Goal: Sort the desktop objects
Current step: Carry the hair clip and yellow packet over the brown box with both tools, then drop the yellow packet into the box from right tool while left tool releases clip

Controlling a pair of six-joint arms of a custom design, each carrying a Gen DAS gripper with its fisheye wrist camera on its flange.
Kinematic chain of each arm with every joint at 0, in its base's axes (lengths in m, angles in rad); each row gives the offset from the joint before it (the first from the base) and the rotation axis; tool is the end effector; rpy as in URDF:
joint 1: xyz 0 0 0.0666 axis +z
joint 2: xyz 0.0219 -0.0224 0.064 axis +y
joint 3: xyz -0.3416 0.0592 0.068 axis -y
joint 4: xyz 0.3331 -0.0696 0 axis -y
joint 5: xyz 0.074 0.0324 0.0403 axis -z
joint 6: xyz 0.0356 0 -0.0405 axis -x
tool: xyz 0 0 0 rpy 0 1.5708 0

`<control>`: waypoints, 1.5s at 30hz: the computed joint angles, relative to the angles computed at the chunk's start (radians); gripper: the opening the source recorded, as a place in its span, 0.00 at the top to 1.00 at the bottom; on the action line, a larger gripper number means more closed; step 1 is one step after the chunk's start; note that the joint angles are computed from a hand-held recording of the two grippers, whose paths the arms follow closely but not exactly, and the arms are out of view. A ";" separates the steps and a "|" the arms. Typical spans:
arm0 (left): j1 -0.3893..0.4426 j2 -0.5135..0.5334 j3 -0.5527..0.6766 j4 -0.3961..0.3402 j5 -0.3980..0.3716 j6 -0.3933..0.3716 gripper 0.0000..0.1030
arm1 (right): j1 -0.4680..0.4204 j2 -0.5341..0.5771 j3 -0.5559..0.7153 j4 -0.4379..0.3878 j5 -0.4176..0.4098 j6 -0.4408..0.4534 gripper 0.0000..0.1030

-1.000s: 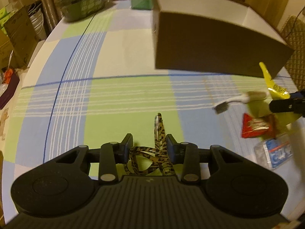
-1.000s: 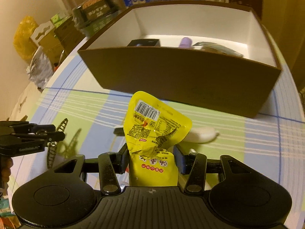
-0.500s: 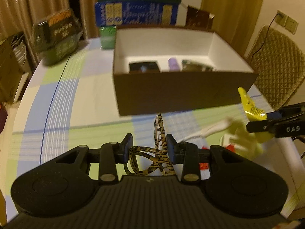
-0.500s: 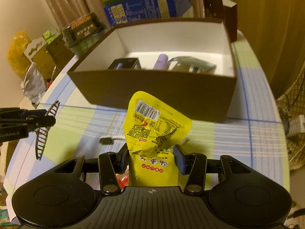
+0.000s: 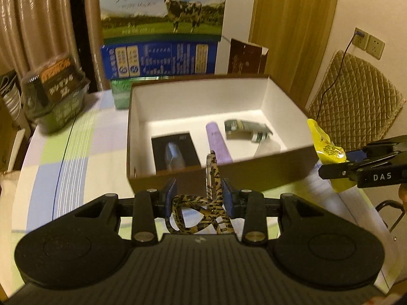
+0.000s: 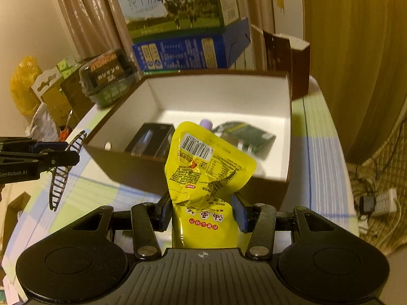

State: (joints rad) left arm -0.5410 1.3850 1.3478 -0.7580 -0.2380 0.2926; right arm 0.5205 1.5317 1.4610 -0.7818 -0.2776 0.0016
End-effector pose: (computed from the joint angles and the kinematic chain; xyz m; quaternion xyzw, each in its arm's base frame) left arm 0.3765 -0.2169 0.3888 0.0693 0.9177 -0.0515 0.3878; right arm 0.4116 0.2468 0.3694 -0.2863 0.8832 0.2145 0.3032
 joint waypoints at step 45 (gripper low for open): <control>0.173 0.570 0.607 -0.196 0.096 -0.142 0.69 | 0.024 0.535 0.659 -0.291 0.071 0.093 0.55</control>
